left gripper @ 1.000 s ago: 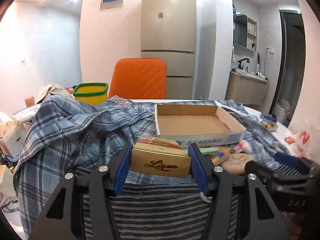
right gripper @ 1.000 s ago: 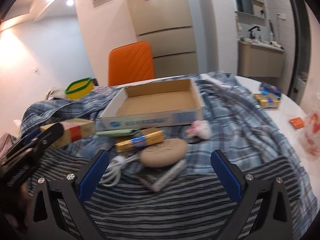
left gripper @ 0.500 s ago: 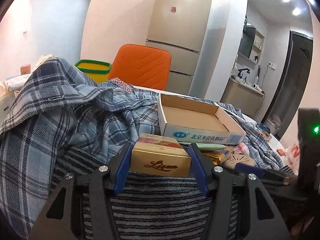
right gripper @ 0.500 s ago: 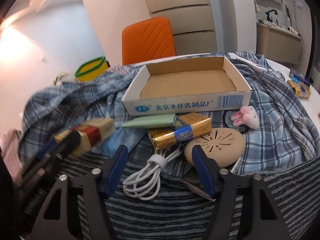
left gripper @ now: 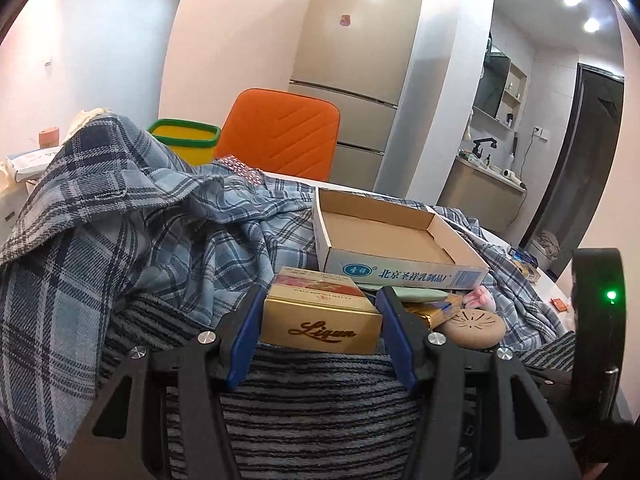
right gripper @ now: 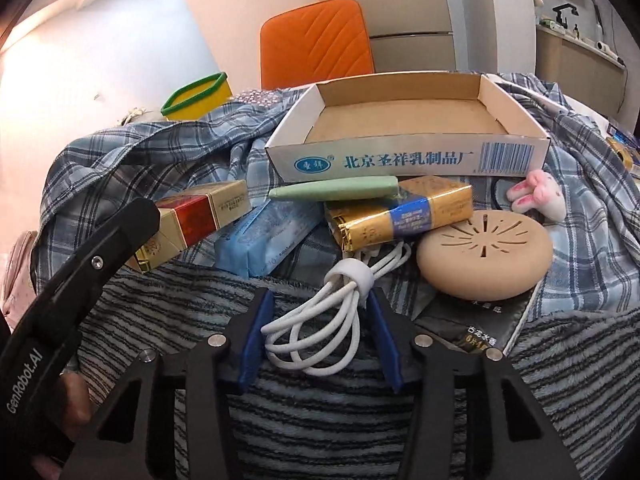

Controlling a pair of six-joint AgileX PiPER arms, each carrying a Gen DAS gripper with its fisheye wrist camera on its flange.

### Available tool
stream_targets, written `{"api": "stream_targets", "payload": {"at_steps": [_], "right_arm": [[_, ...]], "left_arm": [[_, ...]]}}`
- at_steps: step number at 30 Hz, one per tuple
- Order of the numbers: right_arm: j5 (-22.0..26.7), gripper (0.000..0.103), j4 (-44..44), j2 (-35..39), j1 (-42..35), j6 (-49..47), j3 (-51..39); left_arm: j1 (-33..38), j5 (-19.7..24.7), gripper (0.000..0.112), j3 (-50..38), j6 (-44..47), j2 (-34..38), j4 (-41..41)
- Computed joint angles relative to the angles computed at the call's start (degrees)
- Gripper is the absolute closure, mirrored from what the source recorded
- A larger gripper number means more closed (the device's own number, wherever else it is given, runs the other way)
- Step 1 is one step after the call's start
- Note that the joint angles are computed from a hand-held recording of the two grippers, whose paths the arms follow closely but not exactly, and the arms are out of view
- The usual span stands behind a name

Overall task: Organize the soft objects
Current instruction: 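Lift the gold cigarette pack with the left gripper while the right gripper grasps the coiled white cable, then carry both items over the cardboard box and open both grippers to drop them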

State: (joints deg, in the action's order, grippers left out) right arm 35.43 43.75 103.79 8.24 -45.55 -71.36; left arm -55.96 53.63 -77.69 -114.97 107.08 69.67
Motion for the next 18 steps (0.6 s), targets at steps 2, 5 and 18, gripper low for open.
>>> {"api": "stream_targets", "payload": {"at_steps": [2,5,18], "right_arm": [[0.23,0.07,1.95,-0.84,-0.53,-2.28,0.85],[-1.69,0.071,2.56,-2.88,-0.64,-3.24,3.21],[-0.83,0.072,22.96,-13.77,-7.47,-30.28,13.7]], "left_arm": [[-0.4,0.78,0.057,-0.53,0.81,0.2,-0.33],[-0.9,2.26,0.057,-2.44,3.68,0.83,-1.87],[-3.79,3.35,0.057,-2.17,3.96,-2.66,0.78]]}}
